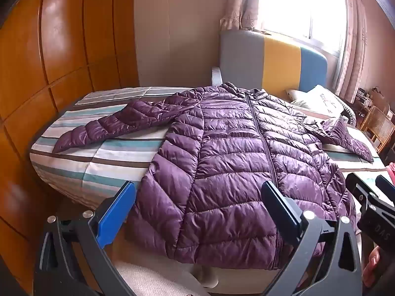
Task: Fold large clothes
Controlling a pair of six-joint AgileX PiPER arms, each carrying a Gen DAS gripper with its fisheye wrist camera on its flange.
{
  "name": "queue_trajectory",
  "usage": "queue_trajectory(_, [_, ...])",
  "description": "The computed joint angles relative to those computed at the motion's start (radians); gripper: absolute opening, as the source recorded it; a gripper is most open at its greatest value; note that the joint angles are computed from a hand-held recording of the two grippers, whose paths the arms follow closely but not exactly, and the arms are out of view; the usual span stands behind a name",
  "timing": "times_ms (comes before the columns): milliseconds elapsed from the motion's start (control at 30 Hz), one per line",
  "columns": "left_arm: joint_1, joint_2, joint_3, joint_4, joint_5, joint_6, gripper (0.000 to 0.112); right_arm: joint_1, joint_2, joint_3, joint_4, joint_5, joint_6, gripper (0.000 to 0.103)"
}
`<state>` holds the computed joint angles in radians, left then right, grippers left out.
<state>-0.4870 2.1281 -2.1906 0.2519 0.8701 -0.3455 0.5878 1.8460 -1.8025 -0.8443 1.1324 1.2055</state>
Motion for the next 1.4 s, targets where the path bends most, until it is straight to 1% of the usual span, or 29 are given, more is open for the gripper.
queue_trajectory(267, [0.005, -0.004, 0.01, -0.003, -0.008, 0.007, 0.101, -0.001, 0.001, 0.001, -0.001, -0.014, 0.004, 0.1])
queue_trajectory(433, [0.008, 0.004, 0.0, -0.012, -0.006, 0.011, 0.101, -0.004, 0.006, 0.002, 0.005, -0.006, 0.002, 0.1])
queue_trajectory(500, [0.009, -0.011, 0.029, -0.013, -0.023, 0.012, 0.101, -0.007, 0.003, 0.007, 0.005, -0.011, 0.004, 0.1])
queue_trajectory(667, [0.002, -0.015, 0.037, -0.011, -0.029, 0.013, 0.101, -0.019, 0.002, 0.016, 0.018, -0.022, 0.005, 0.1])
queue_trajectory(1067, [0.001, -0.019, 0.038, -0.041, -0.034, 0.046, 0.101, -0.002, -0.008, 0.019, -0.023, 0.019, 0.043, 0.1])
queue_trajectory(1400, [0.003, -0.03, 0.048, -0.067, -0.049, 0.073, 0.101, -0.001, -0.007, 0.018, -0.024, 0.028, 0.046, 0.1])
